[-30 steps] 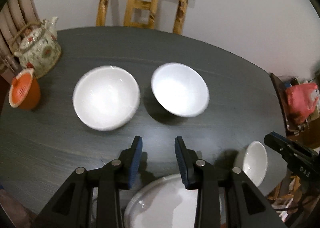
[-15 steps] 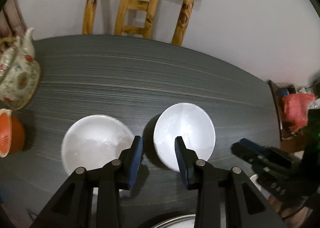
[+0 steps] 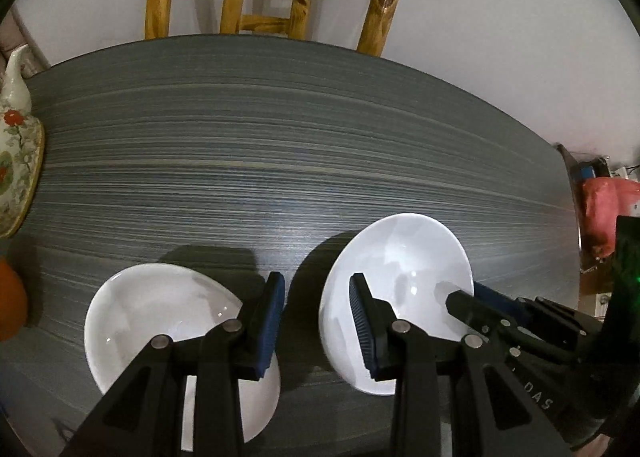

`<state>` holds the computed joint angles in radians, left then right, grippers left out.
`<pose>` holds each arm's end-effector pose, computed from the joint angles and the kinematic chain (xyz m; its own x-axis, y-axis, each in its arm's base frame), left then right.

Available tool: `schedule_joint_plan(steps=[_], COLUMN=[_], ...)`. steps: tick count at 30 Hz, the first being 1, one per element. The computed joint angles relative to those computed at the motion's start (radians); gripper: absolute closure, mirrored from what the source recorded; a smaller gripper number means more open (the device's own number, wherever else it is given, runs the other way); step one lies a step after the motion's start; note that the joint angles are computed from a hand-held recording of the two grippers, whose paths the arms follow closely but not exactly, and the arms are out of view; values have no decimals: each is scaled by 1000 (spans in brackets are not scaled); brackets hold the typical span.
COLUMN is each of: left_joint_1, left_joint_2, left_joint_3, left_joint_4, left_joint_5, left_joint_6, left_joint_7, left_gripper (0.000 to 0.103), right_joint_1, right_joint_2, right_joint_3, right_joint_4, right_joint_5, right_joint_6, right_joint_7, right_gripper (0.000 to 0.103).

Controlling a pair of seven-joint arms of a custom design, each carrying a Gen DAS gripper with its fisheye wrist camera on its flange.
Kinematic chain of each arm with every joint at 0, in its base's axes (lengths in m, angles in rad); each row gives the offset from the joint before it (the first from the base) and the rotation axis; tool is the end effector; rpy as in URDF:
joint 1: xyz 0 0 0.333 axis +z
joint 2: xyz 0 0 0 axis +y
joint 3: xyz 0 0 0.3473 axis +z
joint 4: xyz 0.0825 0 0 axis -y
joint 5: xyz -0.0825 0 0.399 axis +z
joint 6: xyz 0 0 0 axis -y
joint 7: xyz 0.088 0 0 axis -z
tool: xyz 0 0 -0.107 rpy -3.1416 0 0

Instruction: Organize plates and bowls

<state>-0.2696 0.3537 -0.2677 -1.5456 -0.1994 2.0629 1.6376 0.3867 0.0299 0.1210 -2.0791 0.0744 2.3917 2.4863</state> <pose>0.6134 -0.3470 0.4978 -0.4836 -0.8338 0.2662 -0.8749 0.4518 -0.1743 0.5173 0.2880 0.4659 -0.4109 -0.8736 -0.2609 -0.8851 0.4508 -0.1155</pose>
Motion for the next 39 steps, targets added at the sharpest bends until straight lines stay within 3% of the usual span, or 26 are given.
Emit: schedule_joint_plan(steps=[10,11,20,26,39], left_joint_1=[-14,-14,-21,-27,-18], left_joint_2=[23,23,-20,-43,-123], left_joint_3=[-4,-5,-6,-8,-13], left_joint_4=[6,3,-63,-93,-173], left_joint_5=[0,-4,2,5,-41], left_joint_6=[-41,-43,-12,-18,-6], left_joint_7=[-26,-30,-63,-67,-13], left_gripper=[70,79,91,92,92], right_joint_1=[-1,-1,1,1,11], right_joint_2=[15,18,0,-26,-93], right_joint_3=[-1,-1,-1,2,17], right_joint_4=[2,6,-12,-44,-72], right_joint_5=[15,12,6,22,-14], right_joint_6=[1,-2,5,18,-42], right_joint_7=[-29,-29,-5,25,78], right_gripper=[93,94,94,94,94])
